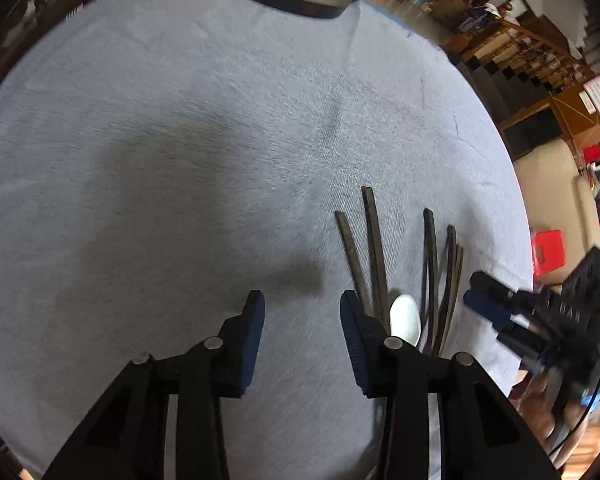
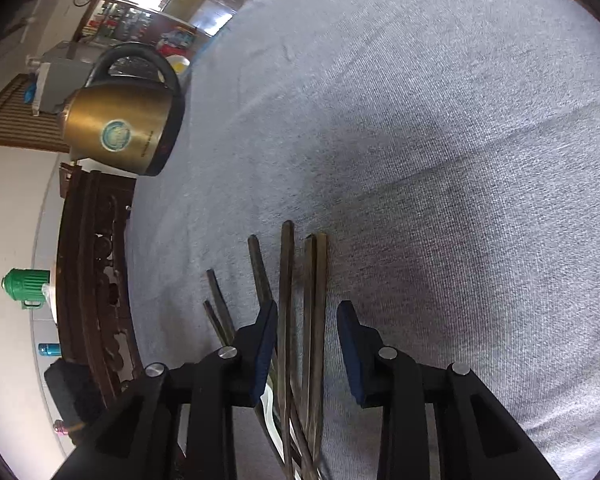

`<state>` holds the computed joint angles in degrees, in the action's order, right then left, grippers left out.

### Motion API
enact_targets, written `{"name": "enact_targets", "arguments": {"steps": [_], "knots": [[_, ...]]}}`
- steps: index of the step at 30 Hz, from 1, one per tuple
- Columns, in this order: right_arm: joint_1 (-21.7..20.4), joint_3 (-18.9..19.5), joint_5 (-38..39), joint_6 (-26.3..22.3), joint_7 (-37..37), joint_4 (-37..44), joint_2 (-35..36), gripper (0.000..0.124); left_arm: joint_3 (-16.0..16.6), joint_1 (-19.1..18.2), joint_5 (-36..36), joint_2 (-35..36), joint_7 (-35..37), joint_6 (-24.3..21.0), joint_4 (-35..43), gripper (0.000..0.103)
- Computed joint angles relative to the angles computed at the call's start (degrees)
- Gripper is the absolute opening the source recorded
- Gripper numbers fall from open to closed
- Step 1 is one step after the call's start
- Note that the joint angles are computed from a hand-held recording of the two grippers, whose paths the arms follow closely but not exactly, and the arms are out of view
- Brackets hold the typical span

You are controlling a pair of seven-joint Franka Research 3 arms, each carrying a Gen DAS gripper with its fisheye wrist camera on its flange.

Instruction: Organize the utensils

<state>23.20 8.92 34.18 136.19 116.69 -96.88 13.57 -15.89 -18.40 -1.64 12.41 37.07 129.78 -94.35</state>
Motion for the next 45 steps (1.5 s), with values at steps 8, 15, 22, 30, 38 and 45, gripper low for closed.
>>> {"name": "enact_targets", "arguments": {"steps": [8, 15, 22, 30, 38, 45], "knots": [[0.8, -0.4, -3.3, -1.2, 2.5, 4.5, 3.8, 0.008, 0.6, -1.2, 2.4, 7.0, -3.0, -4.1, 9.9, 0.04], [1.3, -0.1, -5.0, 2.1, 0.5, 3.1, 2.9, 0.005, 0.9, -3.0, 5.1, 11.7, -4.2, -6.7, 16.5, 0.012], [0.2, 0.6, 0.0, 8.7, -5.0, -3.6, -2.0, 0.004, 1.6, -4.4, 8.6, 11.5, -6.6, -5.3, 15.8, 0.006], [-0.9, 0.0, 2.7, 4.4, -5.5, -3.9, -2.9, 0.008, 1.2, -4.1, 9.3, 7.2, -7.4, -5.9, 10.8, 0.007], [3.1, -1.6, -14.1, -4.6, 4.0, 9.4, 4.9, 0.012, 0.1, -0.8, 2.6, 0.8, -3.7, -6.5, 3.7, 0.009], [6.8, -3.4, -24.7, -13.5, 9.8, 22.7, 12.9, 0.026, 0.2, -0.2, 0.4, -0.9, -4.0, -3.6, 1.3, 0.026]]}}
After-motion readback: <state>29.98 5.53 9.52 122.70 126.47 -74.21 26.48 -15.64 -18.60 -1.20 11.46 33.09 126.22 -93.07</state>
